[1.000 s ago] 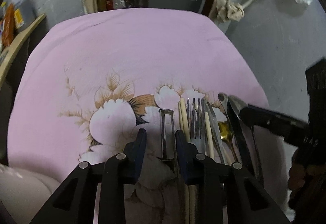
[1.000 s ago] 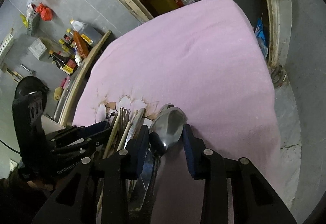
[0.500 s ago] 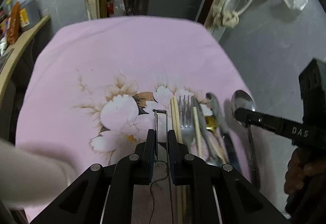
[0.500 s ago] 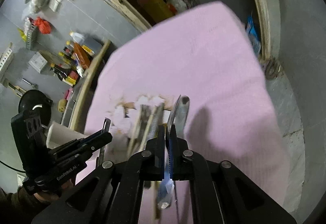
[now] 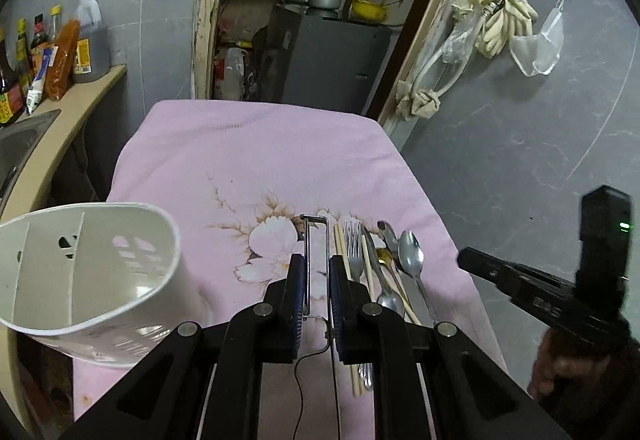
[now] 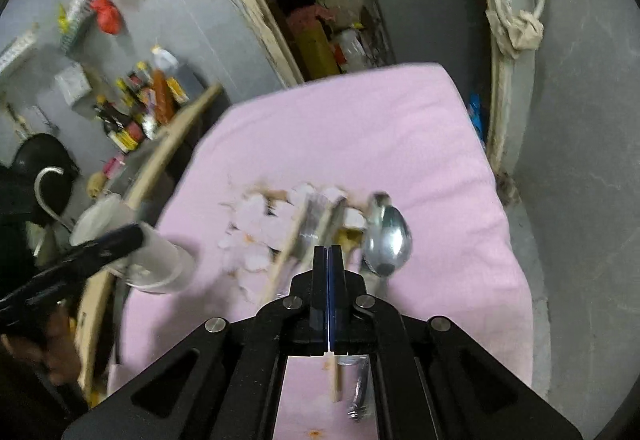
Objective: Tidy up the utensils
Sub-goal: 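Close the left tool on the peeler while the right tool grips a spoon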
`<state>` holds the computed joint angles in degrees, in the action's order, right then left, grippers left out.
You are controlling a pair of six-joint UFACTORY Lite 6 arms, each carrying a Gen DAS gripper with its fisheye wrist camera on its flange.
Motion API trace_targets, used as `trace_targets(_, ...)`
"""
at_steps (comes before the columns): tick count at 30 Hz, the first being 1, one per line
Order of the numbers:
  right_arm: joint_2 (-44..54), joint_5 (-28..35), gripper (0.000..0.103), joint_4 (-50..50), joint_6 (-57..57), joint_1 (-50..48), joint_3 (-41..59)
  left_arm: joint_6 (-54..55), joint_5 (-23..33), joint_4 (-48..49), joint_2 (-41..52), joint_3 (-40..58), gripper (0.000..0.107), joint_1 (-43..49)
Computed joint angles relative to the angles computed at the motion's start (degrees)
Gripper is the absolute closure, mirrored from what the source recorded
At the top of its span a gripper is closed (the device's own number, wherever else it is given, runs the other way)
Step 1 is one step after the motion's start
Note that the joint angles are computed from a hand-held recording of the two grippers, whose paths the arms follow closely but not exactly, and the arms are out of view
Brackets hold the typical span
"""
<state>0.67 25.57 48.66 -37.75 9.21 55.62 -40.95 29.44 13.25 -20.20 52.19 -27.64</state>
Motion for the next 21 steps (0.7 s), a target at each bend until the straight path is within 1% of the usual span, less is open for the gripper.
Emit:
trace_targets(2, 4.1, -0.6, 0.092, -2.1, 1.0, -1.4, 2.4, 3.2, -0.2, -3.4, -0.8, -1.0, 0.095, 0.9)
trace_targets(4, 6.9, -0.8, 0.055, -0.5, -0.7, -2.0, 3.7, 3.5, -0.4, -4.5, -1.7, -2.4, 0.095, 0.8)
trace_targets(5, 9.3, 0.2, 0.053, 0.5, -2.7, -3.2, 5.8, 3.5, -0.7, -5.0, -1.7, -2.9, 0.095, 0.8)
trace_targets(8, 13.5, 1.3, 0.053, 3.6, -8.7, -4.1, 8.7, 2.3, -1.3, -5.2, -1.3, -3.9, 0.095, 0.4)
trace_targets(11, 20.1, 4.5, 0.056, 5.4, -13.7, -4.8, 14.5, -1.4, -1.4, -2.5, 0.6, -3.4, 0.095, -0.8)
trace_targets(12, 21.5, 5.2, 0.062, 5.6, -14.7, -4.8, 15.6, -2.6, -1.3, -1.7, 1.1, -3.2, 0.095, -1.0)
trace_targets(13, 23.2, 6.2, 0.066, 5.4, -15.4, -4.8, 17.3, -4.1, -1.1, -0.7, 1.9, -2.8, 0.095, -1.4)
trace_targets(14, 24.6, 7.0, 0.075, 4.9, -15.7, -4.7, 18.6, -5.5, -0.7, 0.2, 2.5, -2.4, 0.095, -1.9)
trace_targets(15, 26.0, 7.6, 0.081, 4.1, -15.5, -4.3, 20.0, -6.1, -0.5, 0.6, 2.5, -2.4, 0.095, -2.1)
trace_targets(17, 28.0, 8.9, 0.086, 2.8, -15.8, -3.7, 22.3, -8.5, 0.2, 2.3, 2.9, -2.1, 0.095, -2.8)
trace_targets(19, 28.8, 9.8, 0.093, 2.6, -15.9, -3.5, 23.1, -10.0, 0.7, 3.2, 2.9, -2.0, 0.095, -3.1)
trace_targets(21, 28.3, 10.7, 0.097, 4.2, -16.8, -4.0, 22.6, -10.6, 1.1, 3.5, 2.8, -1.9, 0.095, -3.1)
